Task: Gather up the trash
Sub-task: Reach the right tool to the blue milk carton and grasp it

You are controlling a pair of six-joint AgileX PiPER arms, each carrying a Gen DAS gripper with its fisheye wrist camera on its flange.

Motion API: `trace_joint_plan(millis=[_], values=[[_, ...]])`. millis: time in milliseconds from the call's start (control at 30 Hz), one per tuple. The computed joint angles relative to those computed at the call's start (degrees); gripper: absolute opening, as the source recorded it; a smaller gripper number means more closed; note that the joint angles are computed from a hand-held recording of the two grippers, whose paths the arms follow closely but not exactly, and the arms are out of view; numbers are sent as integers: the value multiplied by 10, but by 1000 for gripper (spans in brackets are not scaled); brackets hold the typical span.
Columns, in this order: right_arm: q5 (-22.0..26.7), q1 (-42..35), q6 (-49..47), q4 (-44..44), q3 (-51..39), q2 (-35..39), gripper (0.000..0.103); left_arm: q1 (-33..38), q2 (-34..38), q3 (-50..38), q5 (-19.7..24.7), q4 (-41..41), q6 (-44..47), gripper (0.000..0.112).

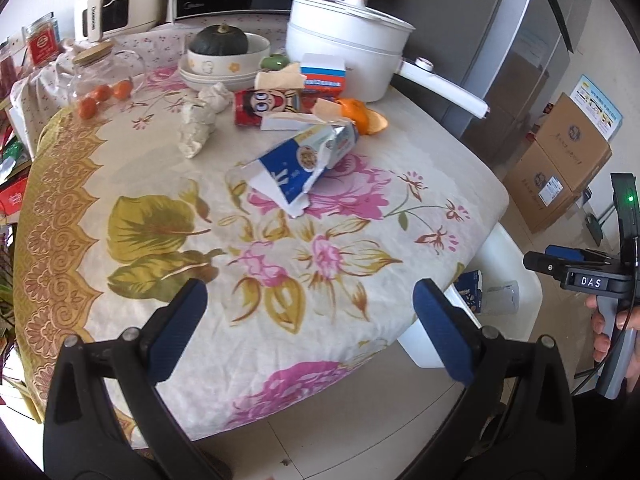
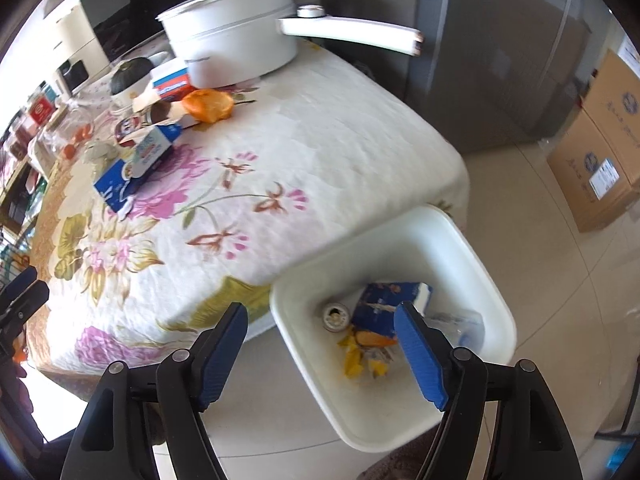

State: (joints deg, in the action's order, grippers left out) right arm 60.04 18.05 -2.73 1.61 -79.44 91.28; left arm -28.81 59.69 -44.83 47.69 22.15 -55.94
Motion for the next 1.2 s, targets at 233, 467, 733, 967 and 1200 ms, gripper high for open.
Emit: trace_joint_plan(millis=[233, 467, 733, 967, 1200], values=[[-13, 86, 56, -28, -38, 37, 80, 123, -72, 36, 9, -72, 102, 102], [-18, 140, 104, -32, -82, 83, 81, 262, -99, 56, 8, -155, 241, 102], [-30, 169, 148, 2, -183, 175, 81, 380, -91, 64, 1, -234, 364, 102], [-65, 187, 231, 46, -272, 266, 82, 450, -81, 63, -1, -293, 439, 102], [-54, 201, 329, 71, -406, 369, 86, 471, -62, 58, -4, -311, 464, 102]])
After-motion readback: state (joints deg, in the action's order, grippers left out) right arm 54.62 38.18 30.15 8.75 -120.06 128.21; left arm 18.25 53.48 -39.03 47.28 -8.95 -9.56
